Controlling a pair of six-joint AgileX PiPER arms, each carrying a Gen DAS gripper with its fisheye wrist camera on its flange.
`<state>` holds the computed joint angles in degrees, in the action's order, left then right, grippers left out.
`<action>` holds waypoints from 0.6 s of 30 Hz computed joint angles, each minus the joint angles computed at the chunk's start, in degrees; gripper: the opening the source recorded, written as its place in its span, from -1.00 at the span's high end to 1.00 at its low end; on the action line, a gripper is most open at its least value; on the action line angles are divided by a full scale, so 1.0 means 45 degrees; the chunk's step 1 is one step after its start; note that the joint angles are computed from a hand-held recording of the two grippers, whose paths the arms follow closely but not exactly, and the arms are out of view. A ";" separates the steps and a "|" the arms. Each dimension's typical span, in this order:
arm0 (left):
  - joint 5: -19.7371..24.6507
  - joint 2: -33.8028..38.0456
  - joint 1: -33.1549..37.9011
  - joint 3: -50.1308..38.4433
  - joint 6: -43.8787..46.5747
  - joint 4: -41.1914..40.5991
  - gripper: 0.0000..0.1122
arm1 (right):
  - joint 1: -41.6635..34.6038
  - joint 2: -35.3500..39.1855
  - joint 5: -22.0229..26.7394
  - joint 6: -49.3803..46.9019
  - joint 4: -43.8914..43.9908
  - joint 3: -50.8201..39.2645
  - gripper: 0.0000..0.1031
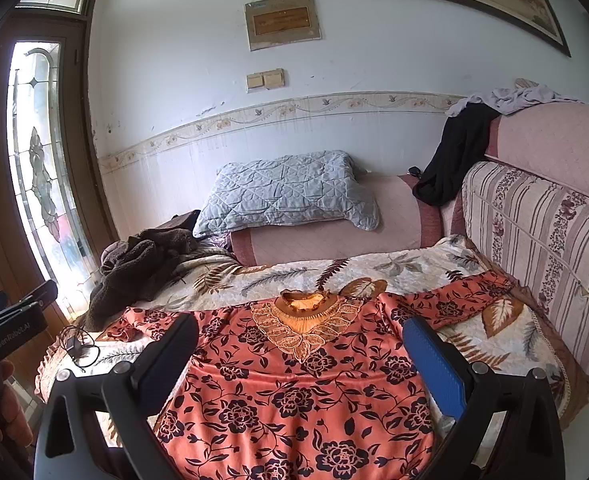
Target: Fold small clothes
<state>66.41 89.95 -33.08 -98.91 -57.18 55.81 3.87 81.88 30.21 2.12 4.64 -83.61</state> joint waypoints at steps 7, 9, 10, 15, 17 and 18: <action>0.0036 0.0239 0.0126 -0.0173 -0.0007 -0.0006 -0.84 | 0.0063 0.0383 -0.1014 -0.0333 -0.0366 0.0035 -1.00; 0.0027 0.0325 0.0187 -0.0277 0.0073 -0.0079 -0.84 | 0.0122 0.0509 -0.1238 -0.0272 -0.0497 -0.0004 -1.00; 0.0019 0.0331 0.0195 -0.0273 0.0083 -0.0057 -0.84 | 0.0109 0.0565 -0.1211 -0.0350 -0.0395 -0.0042 -1.00; -0.0038 0.0663 0.0297 -0.0561 0.0226 -0.0183 -0.84 | 0.0002 0.0866 -0.1326 -0.0487 -0.0220 -0.0230 -1.00; -0.0082 0.0815 0.0324 -0.0660 0.0290 -0.0227 -0.84 | -0.0125 0.1040 -0.1254 -0.0606 -0.0020 -0.0350 -1.00; -0.0096 0.0918 0.0337 -0.0738 0.0323 -0.0250 -0.84 | -0.0179 0.1140 -0.1321 -0.0652 0.0006 -0.0407 -1.00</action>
